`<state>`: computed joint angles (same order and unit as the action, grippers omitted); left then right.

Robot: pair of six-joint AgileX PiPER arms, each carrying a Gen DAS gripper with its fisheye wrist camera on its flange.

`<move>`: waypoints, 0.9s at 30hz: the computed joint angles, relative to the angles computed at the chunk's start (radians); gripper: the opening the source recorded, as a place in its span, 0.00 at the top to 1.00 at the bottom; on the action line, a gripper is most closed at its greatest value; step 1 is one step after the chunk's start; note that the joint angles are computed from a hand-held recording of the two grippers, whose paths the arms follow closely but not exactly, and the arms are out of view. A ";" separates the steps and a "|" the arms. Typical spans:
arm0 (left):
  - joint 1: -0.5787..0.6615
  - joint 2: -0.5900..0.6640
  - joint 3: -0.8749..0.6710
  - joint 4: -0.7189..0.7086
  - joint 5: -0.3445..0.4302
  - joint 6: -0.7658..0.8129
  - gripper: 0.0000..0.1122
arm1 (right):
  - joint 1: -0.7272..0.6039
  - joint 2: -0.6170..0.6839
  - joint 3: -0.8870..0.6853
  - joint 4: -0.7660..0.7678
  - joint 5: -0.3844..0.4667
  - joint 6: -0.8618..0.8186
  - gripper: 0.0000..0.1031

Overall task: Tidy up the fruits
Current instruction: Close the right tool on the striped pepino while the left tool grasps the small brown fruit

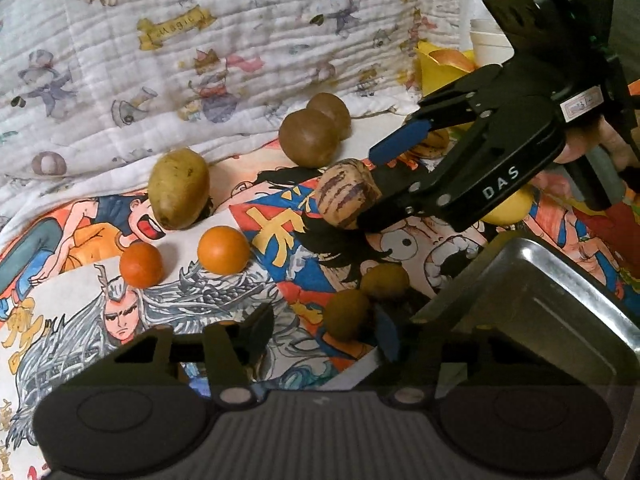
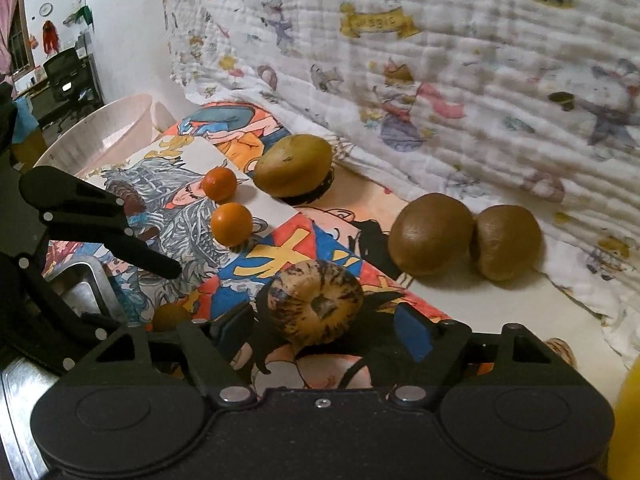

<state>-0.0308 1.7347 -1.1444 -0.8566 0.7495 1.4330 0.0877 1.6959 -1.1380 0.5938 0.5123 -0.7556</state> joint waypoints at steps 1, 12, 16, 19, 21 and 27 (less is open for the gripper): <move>-0.001 0.004 -0.002 -0.001 0.002 -0.001 0.51 | 0.006 0.007 -0.005 -0.008 -0.003 0.006 0.25; -0.003 0.021 -0.006 -0.032 0.006 0.025 0.69 | 0.031 0.066 -0.055 -0.073 0.010 0.091 0.46; 0.005 0.025 -0.006 -0.045 0.012 0.018 0.75 | 0.026 0.082 -0.071 -0.048 0.017 0.094 0.47; 0.007 0.023 -0.007 -0.047 0.013 -0.006 0.75 | 0.026 0.083 -0.065 -0.023 -0.001 0.082 0.48; 0.003 0.013 0.005 -0.049 -0.006 -0.018 0.75 | 0.025 0.077 -0.052 -0.002 -0.013 0.067 0.48; 0.016 -0.006 0.020 -0.078 -0.017 -0.038 0.75 | 0.013 0.053 -0.003 0.142 -0.056 -0.049 0.48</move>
